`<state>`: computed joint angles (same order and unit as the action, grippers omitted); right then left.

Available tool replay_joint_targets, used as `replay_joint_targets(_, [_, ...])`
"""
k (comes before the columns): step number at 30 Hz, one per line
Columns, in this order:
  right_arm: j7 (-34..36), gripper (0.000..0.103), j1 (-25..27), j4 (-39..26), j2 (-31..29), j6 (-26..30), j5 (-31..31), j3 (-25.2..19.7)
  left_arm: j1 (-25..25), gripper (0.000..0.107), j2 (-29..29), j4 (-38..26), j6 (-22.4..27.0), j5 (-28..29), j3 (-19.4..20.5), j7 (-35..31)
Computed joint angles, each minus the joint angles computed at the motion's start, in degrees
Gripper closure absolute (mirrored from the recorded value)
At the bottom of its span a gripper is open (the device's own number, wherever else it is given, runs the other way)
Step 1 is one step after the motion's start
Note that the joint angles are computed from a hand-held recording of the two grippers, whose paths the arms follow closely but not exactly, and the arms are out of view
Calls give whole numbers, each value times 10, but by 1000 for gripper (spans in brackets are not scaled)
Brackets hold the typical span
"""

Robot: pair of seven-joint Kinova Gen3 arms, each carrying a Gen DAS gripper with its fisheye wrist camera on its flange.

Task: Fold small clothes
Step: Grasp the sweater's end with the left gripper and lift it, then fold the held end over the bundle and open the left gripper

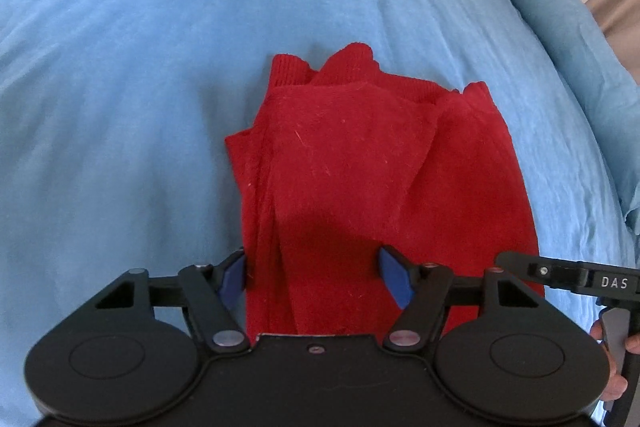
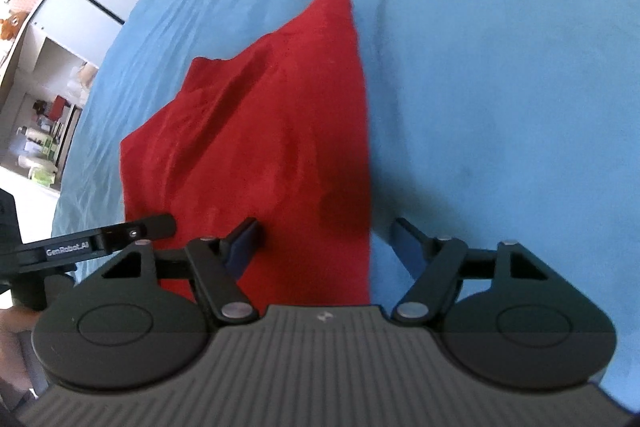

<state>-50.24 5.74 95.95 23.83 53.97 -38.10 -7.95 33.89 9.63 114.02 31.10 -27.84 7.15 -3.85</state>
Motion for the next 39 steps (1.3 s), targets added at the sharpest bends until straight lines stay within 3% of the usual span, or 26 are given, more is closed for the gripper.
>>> replay_joint_targets(3, [-4, 27, -12, -1, 2, -3, 5, -3, 7, 43, -5, 14, -17, -15, -5, 22])
replay_joint_targets(5, [-6, 36, -18, 5, -4, -14, 9, -4, -10, 66, -10, 12, -17, -13, 15, 20])
replay_joint_targets(8, [0, 56, -16, 28, -24, -39, -5, -8, 28, 82, 3, -33, 44, -22, 0, -6])
replay_joint_targets(10, [18, 60, -14, 47, -42, -56, -17, -11, 37, 84, 9, -56, 81, -43, 13, 5])
replay_joint_targets(14, [46, 63, 5, 63, -64, -46, -59, -8, 66, 86, 9, -86, 133, -80, 25, 35])
replay_joint_targets(20, [125, 64, 40, 55, -112, 36, -94, 26, 116, 86, 27, -174, 229, -102, 52, 35])
replay_joint_targets(27, [184, 64, 103, 18, -156, 183, -79, 99, 205, 86, 73, -293, 324, -113, 64, 69])
replay_joint_targets(31, [221, 64, 132, 30, -172, 215, -57, 139, 249, 86, 119, -346, 338, -100, 52, 74])
replay_joint_targets(35, [265, 64, 171, 70, -169, 192, -37, 156, 276, 86, 169, -377, 327, -81, 33, 75])
replay_joint_targets(39, [315, 62, 160, 140, -144, 99, -24, 188, 312, 82, 238, -443, 385, -54, 1, 65])
